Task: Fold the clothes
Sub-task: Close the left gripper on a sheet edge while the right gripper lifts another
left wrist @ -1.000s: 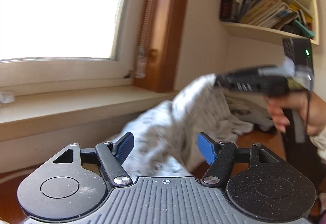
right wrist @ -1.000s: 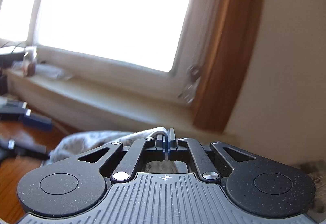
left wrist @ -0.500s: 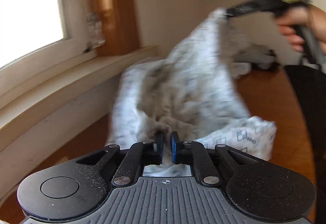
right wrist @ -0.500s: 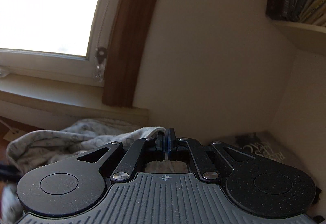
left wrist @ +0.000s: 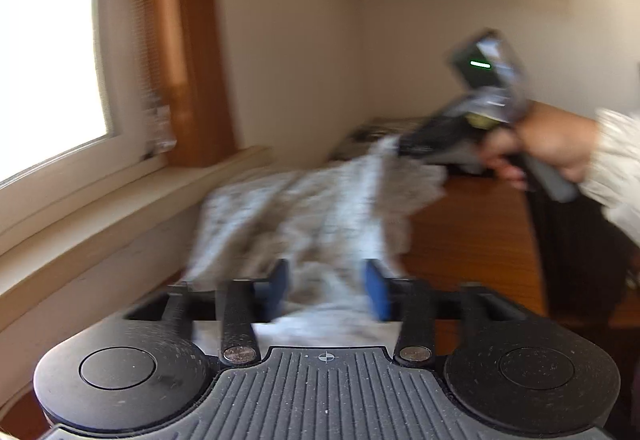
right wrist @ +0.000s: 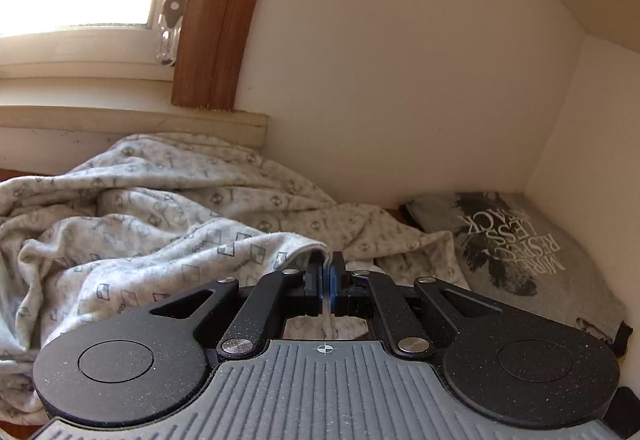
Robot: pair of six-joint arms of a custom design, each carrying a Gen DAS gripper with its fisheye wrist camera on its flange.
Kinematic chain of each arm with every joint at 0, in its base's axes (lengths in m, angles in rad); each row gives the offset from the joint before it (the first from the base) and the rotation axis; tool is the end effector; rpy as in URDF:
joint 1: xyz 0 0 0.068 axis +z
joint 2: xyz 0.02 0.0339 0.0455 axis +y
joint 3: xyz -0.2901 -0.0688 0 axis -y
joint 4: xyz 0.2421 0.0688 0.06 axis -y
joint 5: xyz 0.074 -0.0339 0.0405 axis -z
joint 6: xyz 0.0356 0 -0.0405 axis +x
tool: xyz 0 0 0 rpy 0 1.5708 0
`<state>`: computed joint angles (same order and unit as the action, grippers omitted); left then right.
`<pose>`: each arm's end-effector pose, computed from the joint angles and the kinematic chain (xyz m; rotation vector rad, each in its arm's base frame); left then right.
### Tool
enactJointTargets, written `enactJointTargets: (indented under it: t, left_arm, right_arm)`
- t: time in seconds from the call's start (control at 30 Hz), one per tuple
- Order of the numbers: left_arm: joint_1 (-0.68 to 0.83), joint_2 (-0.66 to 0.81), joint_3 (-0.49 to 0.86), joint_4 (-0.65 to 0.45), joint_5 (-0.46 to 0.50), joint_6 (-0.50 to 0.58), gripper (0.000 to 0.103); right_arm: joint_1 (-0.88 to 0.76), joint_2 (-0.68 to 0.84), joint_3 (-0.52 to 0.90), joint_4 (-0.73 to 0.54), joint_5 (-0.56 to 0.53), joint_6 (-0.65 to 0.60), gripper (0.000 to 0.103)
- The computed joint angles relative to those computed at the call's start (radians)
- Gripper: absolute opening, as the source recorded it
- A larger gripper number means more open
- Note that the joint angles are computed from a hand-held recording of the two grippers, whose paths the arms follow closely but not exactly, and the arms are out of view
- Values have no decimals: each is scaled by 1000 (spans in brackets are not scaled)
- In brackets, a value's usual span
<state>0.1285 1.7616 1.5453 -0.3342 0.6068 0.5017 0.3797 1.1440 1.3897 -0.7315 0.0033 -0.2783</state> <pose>0.4115 0.0327 0.3510 0.7129 1.8940 -0.2477 0.2016 0.0803 0.4435 -0.6627 1.9475 0.0595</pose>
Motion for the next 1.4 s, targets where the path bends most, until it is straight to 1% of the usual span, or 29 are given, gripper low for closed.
enactJointTargets:
  t: [0.03, 0.1, 0.13, 0.27, 0.3, 0.4, 0.43, 0.5, 0.63, 0.7, 0.73, 0.77, 0.8, 0.83, 0.87, 0.93, 0.97, 1.03, 1.1, 1.17, 1.3, 1.33, 1.4]
  left_arm:
    - [-17, -14, -16, -21, 9, 24, 7]
    - [-45, -14, -40, -21, -4, 44, 6]
    - [-59, -13, -51, -21, -11, 54, 4]
    - [-115, 5, -68, -38, -42, 87, 4]
    - [-129, 14, -63, -46, -58, 96, 6]
    - [-162, 29, -86, -7, -152, 146, 15]
    - [-165, 29, -99, 17, -183, 153, 21]
    - [-164, 34, -116, 63, -237, 159, 22]
    - [-143, 60, -69, 27, -268, 195, 22]
    - [-138, 65, -61, 18, -286, 219, 27]
    - [-135, 64, -64, 17, -290, 232, 35]
    - [-132, 59, -79, 32, -294, 246, 38]
    - [-131, 56, -94, 57, -302, 255, 38]
    - [-129, 55, -107, 87, -310, 258, 32]
    - [-126, 55, -118, 115, -316, 258, 18]
    - [-111, 59, -104, 120, -300, 245, 8]
    - [-101, 58, -96, 121, -286, 235, 6]
    - [-79, 33, -113, 176, -266, 195, 5]
    - [-43, 2, -118, 231, -223, 130, 4]
    - [2, 2, -46, 219, -165, 39, 4]
    - [59, 48, 136, 208, -153, -76, 4]
    - [71, 66, 188, 190, -150, -100, 4]
    - [84, 112, 289, 114, -135, -121, 4]
  right_arm:
    - [-3, -1, 2, -3, -3, 2, 4]
    - [-13, -9, 6, -18, -11, -4, 4]
    - [-16, -14, 8, -25, -13, -8, 4]
    - [-19, -22, 7, -37, -16, -18, 4]
    - [-23, -23, 8, -42, -23, -17, 4]
    - [-31, -29, 1, -45, -27, -24, 4]
    - [-36, -31, -1, -46, -31, -27, 4]
    - [-49, -34, -7, -47, -42, -34, 4]
    - [-82, -35, -14, -45, -79, -39, 4]
    - [-92, -37, -16, -44, -92, -35, 4]
    - [-89, -39, -18, -43, -89, -36, 4]
    - [-82, -41, -19, -44, -84, -37, 4]
    - [-76, -42, -20, -45, -79, -38, 4]
    - [-70, -45, -21, -45, -75, -39, 4]
    - [-64, -48, -23, -44, -70, -40, 4]
    - [-62, -56, -25, -39, -73, -42, 4]
    - [-66, -61, -25, -35, -82, -42, 4]
    - [-88, -74, -15, -30, -121, -35, 4]
    - [-116, -88, 19, -27, -182, -9, 3]
    - [-137, -98, 64, -23, -235, 22, 3]
    - [-137, -86, 208, -42, -274, 60, 3]
    - [-128, -80, 229, -48, -265, 57, 3]
    - [-96, -63, 255, -73, -218, 30, 3]
